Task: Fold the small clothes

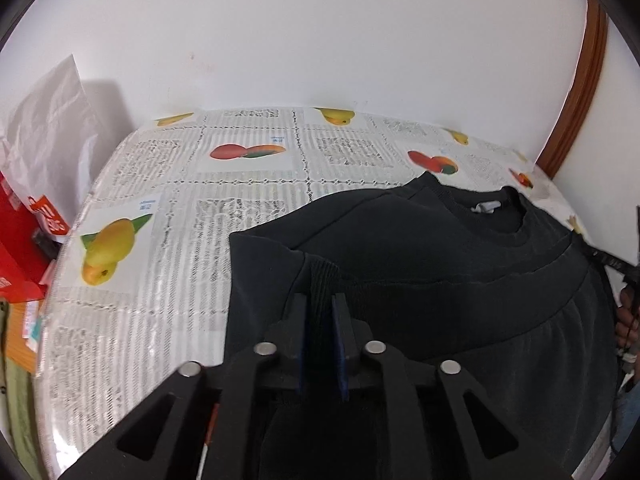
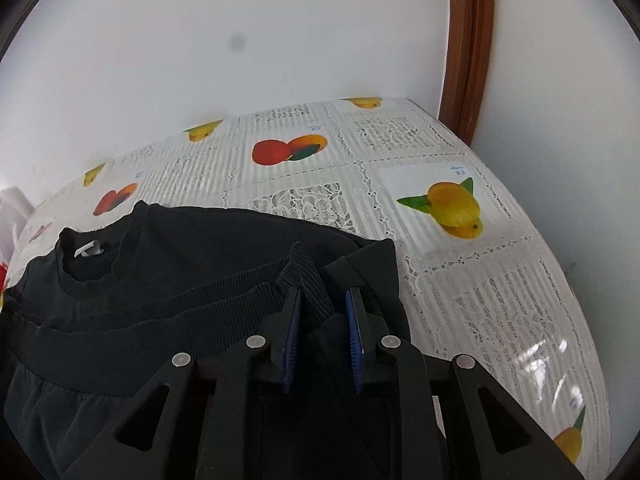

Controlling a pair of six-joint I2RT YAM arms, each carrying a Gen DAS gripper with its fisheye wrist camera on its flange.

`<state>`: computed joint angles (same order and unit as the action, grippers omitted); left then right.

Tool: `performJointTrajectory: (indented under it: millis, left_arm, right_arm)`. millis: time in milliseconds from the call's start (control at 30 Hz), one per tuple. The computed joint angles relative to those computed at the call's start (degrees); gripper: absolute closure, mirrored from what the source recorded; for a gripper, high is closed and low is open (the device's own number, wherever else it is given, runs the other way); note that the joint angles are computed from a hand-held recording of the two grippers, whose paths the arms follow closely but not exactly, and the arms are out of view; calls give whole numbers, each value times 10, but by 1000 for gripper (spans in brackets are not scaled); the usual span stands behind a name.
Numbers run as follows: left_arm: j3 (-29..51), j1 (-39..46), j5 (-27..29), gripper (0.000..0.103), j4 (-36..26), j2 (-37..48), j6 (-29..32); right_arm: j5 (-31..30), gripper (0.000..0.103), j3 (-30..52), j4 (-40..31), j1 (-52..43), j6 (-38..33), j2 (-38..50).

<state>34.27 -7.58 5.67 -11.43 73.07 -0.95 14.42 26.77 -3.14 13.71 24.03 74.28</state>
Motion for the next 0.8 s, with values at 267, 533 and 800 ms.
performJointTrajectory:
  millis: [267, 533, 800]
  left_arm:
    - [-28, -8, -16, 82, -41, -76, 1]
    - [-57, 33, 19, 69, -122, -205, 20]
    - [-80, 218, 147, 45, -265, -341, 138]
  right_arm:
    - [111, 64, 4, -135, 139, 85, -90]
    - [187, 62, 54, -259, 337, 216, -118]
    - [242, 62, 169, -295, 537, 339, 31]
